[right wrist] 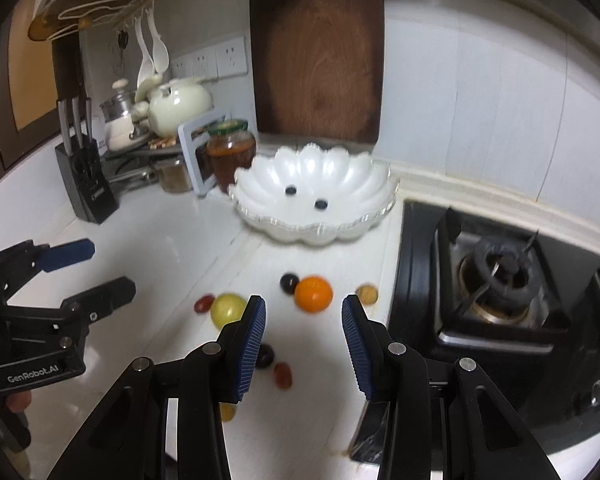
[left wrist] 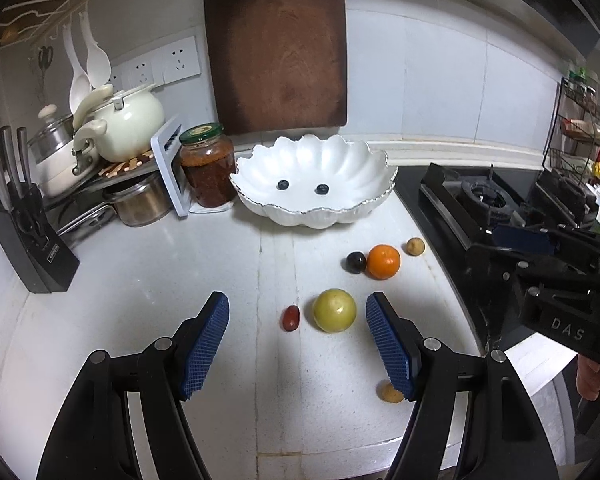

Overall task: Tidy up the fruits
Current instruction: 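Withdraw both grippers from the bowl toward the apple and red date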

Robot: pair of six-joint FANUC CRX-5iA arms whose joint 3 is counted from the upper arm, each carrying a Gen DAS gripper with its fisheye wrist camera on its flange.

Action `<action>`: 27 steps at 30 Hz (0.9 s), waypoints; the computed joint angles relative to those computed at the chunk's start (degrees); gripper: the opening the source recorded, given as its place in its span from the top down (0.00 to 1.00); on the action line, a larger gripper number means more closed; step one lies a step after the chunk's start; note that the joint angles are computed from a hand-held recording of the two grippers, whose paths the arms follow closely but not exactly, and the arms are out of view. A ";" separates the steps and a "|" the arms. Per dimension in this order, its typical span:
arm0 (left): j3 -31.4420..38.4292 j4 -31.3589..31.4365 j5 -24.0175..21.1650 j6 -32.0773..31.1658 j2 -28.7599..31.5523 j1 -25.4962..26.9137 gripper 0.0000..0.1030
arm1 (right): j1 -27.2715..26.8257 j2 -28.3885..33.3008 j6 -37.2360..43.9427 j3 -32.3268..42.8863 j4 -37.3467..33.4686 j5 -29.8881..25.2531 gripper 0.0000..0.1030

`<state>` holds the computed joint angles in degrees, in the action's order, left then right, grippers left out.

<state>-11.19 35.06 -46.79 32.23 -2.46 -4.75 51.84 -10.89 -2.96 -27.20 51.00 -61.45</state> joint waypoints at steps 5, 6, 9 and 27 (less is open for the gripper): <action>0.12 -0.36 -0.63 -1.98 1.02 -0.01 0.31 | 0.36 0.64 -0.01 -0.25 -2.83 0.42 0.60; -0.06 -0.28 -0.36 -2.66 1.13 -0.02 0.31 | 0.50 0.85 0.25 -0.21 -3.18 0.33 0.60; -0.04 -0.15 -0.51 -4.24 1.88 -0.06 0.31 | 0.86 1.55 0.96 -0.18 -3.99 -0.18 0.60; 4.45 -1.48 -3.26 -8.41 9.63 -1.66 0.35 | -2.59 5.67 4.71 1.31 -13.21 5.75 0.60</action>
<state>-6.74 33.58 -50.05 23.82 7.17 -6.41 49.26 -5.22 1.75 -25.89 37.80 -55.70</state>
